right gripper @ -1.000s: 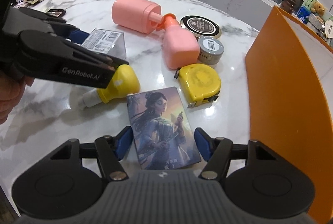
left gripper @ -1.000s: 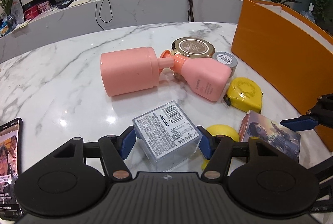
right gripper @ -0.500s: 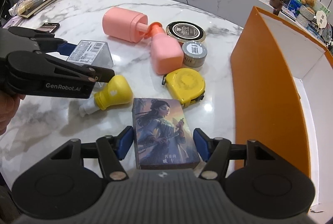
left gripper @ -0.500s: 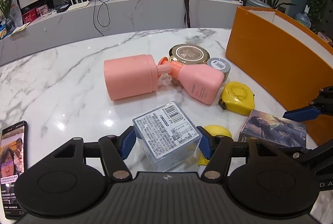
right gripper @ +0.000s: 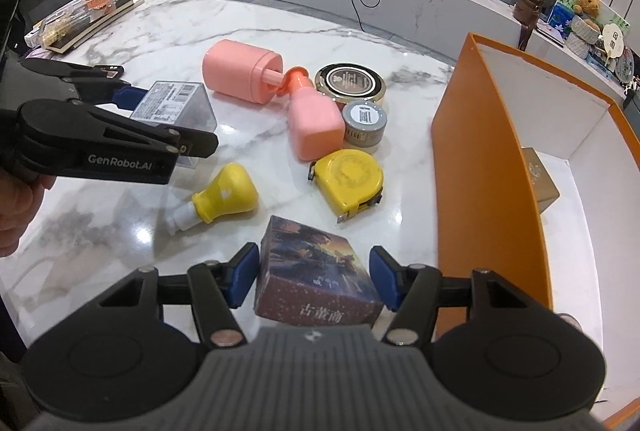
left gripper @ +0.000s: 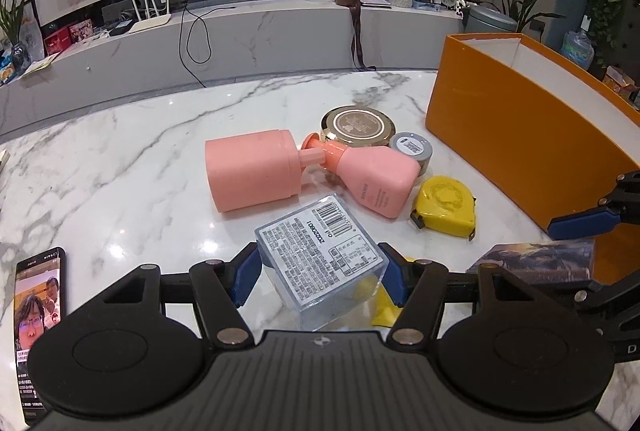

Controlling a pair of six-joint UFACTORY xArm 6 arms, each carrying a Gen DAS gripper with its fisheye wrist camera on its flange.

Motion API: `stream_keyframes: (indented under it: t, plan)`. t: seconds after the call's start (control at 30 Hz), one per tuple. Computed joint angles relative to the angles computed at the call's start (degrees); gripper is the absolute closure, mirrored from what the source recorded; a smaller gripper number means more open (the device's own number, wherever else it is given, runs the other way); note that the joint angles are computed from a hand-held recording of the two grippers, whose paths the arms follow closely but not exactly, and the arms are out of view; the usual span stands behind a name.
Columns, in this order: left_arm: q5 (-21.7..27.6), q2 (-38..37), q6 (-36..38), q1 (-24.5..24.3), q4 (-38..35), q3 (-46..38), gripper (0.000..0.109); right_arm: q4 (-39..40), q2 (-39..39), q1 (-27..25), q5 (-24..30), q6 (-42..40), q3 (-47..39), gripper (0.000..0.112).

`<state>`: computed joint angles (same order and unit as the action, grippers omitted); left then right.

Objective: Organize rigid objects
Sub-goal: 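Grasp the clear cube box with left tool while right tool grasps the painted card box, then carry both boxes into the orange box and open both tools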

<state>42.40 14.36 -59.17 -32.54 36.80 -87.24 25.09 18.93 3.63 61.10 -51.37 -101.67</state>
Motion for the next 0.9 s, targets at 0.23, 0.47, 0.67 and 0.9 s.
stream_keyframes:
  t: [0.23,0.47,0.67,0.9]
  plan:
    - [-0.1,0.2,0.0,-0.3,-0.4,-0.3,0.037,-6.5,1.0,0.3,4.6,0.8,0.1,0.053]
    - [0.0,0.4,0.4,-0.4,-0.8,-0.7,0.037,-7.3,-1.1,1.6,-1.9,-1.2,6.0,0.044]
    - [0.6,0.3,1.4,-0.5,-0.7,-1.8,0.037,-5.8,1.8,1.2,2.1,1.4,0.6,0.055]
    - [2.0,2.3,5.8,-1.0,-0.9,-7.5,0.037,2.6,1.8,-1.7,3.5,2.0,-5.3,0.055]
